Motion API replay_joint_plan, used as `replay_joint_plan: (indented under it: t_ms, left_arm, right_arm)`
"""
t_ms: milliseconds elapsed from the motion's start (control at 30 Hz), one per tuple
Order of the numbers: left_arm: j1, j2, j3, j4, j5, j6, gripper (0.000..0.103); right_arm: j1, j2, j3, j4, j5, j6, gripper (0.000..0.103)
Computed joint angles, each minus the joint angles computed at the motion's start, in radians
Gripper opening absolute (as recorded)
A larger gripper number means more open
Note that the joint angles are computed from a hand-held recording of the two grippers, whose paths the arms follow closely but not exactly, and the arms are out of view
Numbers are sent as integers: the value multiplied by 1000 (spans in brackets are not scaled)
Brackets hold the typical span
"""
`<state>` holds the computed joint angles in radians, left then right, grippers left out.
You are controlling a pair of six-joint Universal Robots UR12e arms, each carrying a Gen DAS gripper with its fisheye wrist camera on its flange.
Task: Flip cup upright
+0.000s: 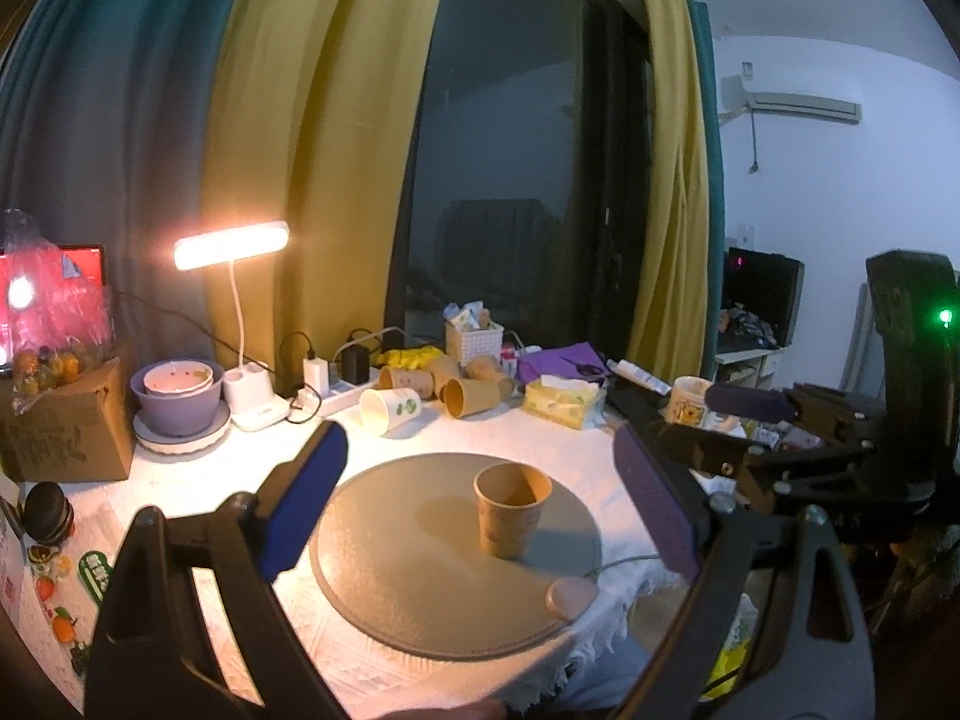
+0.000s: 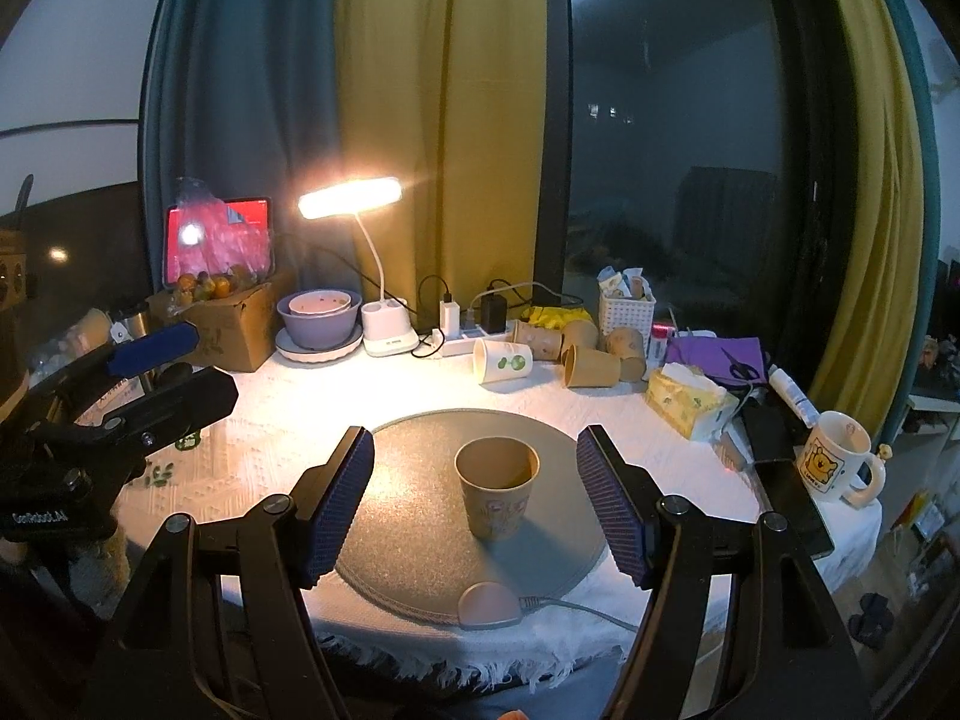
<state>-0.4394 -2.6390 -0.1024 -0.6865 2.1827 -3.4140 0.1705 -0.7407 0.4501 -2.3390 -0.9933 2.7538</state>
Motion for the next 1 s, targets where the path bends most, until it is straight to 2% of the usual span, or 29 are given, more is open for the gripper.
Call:
replay_joint_plan:
  t_ms: [1000]
  left_arm:
    - [-3, -29, 59, -33, 2, -3, 91]
  right_arm:
    - [1, -2, 4, 0, -3, 1, 73]
